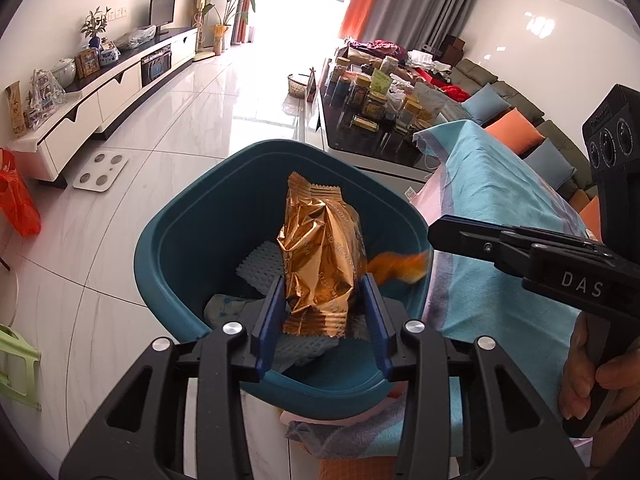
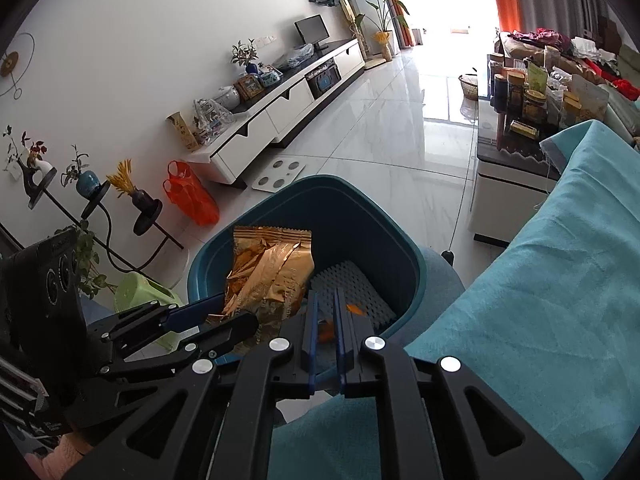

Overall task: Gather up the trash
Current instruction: 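Open both tools to drop the snack bag and orange peel into the bin, then move both open tools back to the remaining trash on the table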

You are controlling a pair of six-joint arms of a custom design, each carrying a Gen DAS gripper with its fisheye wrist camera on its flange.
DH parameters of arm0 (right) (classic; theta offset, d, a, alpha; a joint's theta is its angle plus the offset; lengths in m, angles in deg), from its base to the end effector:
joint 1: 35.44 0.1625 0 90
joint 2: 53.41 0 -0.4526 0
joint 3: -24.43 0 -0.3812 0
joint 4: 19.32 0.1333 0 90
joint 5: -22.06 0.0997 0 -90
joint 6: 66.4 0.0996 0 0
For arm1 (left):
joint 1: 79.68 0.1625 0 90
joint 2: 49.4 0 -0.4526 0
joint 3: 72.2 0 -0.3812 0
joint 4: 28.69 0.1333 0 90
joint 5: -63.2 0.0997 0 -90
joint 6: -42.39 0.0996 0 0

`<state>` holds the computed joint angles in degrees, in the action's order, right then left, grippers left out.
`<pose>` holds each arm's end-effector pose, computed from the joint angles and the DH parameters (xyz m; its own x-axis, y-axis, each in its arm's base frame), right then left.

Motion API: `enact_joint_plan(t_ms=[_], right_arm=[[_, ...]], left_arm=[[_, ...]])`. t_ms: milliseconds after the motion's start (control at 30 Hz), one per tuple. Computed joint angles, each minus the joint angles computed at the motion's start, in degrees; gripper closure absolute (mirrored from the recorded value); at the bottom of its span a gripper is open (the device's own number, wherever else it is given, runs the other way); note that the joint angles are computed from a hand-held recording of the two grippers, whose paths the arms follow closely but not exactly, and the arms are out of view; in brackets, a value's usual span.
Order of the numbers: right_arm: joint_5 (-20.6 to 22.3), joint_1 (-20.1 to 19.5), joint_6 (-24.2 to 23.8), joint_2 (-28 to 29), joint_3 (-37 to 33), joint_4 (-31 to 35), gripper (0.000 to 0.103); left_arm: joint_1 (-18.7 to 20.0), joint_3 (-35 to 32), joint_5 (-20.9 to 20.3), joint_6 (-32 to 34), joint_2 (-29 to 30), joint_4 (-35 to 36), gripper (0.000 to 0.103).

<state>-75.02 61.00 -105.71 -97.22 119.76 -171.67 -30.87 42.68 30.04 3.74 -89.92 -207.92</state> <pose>0.1966 -0.6624 0.0991 -0.6952 -0.6866 0.2127 -0.7116 0.6992 -0.0687 -0.2039 -0.5620 0.0624 -0.8295 -0.2992 -0.4716 0.1516 0.6920 -0.7058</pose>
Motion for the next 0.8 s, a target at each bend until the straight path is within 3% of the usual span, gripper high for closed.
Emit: enact_joint_plan(t_ms=[67,267,467,667,800], right_arm=[[0.0,-0.1,0.6,0.2,-0.5,0.7,0.094],[1.6,-0.9,1.1,-0.6,0.1,0.7,0.089],[4.0,-2.5,0.3,-3.6,2.9,-1.5,0.080],[6.8,-5.2,-4.0,-9.8,8.5,-7.2,0.072],[8.7,-7.4,-4.9,-14.5,11.9,-10.6,0.069]], left_arm=[[0.5,-0.4,-0.5,0.0,0.2,0.2,0.057],[1.5,-1.1,-1.5,-1.1,0.8,1.7,0.053],[0.0,-1.7,1.0,-1.2,1.8,2.0,0.047],[-3.8,-1.2,2.2,6.5,3.2,-5.7,0.040],[-5.9,-3.7,-0.1,14.3,5.6,-10.8,0.036]])
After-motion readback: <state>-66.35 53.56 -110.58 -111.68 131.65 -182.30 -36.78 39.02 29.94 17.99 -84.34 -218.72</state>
